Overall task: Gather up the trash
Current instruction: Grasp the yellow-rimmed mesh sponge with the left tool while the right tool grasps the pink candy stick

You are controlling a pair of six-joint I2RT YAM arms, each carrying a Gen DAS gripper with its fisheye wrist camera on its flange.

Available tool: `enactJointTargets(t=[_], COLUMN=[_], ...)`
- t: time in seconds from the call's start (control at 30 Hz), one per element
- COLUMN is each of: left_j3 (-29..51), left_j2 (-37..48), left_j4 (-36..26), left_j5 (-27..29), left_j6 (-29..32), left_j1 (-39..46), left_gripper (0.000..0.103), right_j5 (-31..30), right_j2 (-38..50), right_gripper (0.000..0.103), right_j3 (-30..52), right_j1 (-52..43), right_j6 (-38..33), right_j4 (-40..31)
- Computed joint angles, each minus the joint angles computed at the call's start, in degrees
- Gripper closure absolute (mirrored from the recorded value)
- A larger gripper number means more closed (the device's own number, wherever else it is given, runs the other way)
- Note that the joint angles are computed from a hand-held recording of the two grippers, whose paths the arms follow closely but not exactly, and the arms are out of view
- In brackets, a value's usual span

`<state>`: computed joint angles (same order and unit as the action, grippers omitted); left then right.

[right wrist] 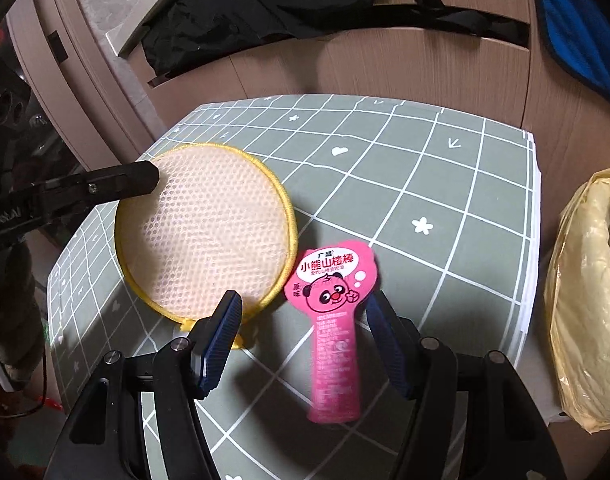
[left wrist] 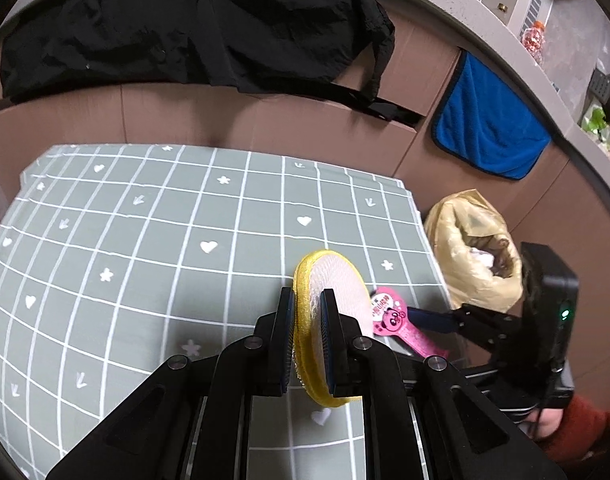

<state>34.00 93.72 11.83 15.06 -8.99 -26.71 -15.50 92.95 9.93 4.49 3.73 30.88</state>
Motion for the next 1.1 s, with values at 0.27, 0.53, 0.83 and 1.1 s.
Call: enactJointTargets(t=[0.27,0.53,0.83,1.1], left_j3=[2.6,4.37,5.37,5.51], left_j2=[3.71,6.69,9.84,8.0], left_j4=[-0.98,-1.47,-0.49,-1.6], left_j5=[8.46,8.62,13.53,16.04], left_j6=[-3.83,-5.46,-9.0,-8.22], left_j1=[1.63,0.57,2.05,1.23], left_gripper=[0.088,0.081,0.08,0.08], right_j5=[-1.53,-2.68,-3.51,-4.19], right_j2=[0.72,0.87,0.31,1.6], right_gripper=[0.041,0.041,0.04,0.04], right_j3=[-0.19,-0.25,-0.18,-0.12], right_j1=[-1.52,-2.66,-3.71,-4.0], right_j6=[-0.77,-1.81,-2.91,-2.75], right_j4=[0.7,0.83,-0.01,1.51])
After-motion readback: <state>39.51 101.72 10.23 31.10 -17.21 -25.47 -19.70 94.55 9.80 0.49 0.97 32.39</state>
